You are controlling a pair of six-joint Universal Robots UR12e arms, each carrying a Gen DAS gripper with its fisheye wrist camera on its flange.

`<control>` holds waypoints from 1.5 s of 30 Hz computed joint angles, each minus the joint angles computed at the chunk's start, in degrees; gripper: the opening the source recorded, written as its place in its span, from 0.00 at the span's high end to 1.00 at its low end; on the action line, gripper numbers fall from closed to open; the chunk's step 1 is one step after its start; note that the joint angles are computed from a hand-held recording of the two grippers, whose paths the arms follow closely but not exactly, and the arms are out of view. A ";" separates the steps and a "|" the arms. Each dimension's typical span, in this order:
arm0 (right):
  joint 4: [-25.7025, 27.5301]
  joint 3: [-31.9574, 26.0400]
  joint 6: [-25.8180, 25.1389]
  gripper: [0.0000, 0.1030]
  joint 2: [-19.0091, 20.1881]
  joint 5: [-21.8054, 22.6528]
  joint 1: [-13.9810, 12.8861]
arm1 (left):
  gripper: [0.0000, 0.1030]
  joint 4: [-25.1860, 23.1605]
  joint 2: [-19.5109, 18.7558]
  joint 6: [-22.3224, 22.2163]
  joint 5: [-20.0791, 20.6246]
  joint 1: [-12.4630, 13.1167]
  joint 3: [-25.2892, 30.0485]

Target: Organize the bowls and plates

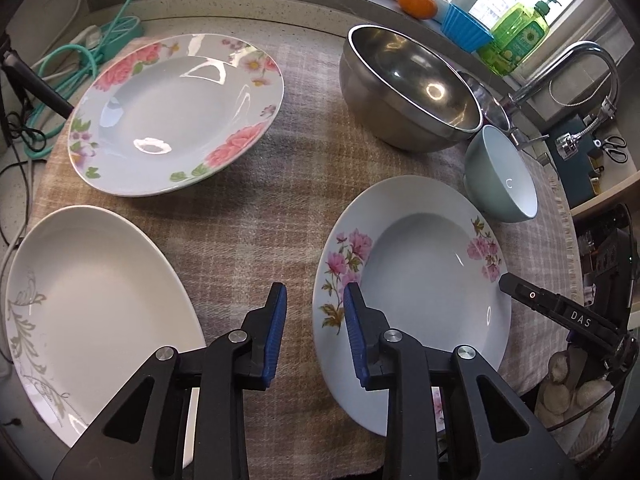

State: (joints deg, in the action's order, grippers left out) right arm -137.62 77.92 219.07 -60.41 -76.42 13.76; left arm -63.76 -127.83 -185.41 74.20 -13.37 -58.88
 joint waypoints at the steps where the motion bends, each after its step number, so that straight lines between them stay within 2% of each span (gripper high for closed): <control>1: 0.25 -0.11 -0.13 0.56 0.10 0.26 -0.01 | 0.75 -0.26 -0.11 -0.12 -0.22 0.03 0.13; 4: 0.18 -0.59 0.04 0.57 0.59 1.14 -0.05 | 0.76 -1.15 -0.54 -0.70 -0.99 0.09 0.68; 11: -0.35 -1.55 -0.37 0.71 1.43 4.10 -0.28 | 0.80 -2.08 -0.97 -0.95 -2.12 0.20 1.32; 15: -0.18 -1.88 -0.86 0.73 1.74 5.65 -0.47 | 0.84 -2.56 -1.12 -1.07 -3.23 0.31 1.57; 20: -0.59 -2.24 -0.04 0.78 2.28 7.61 -0.53 | 0.85 -2.79 -1.19 -1.17 -3.36 0.29 1.74; 45: 1.37 -2.24 -1.17 0.78 1.92 8.23 -0.35 | 0.85 -1.74 0.07 -1.91 -2.28 0.40 -0.14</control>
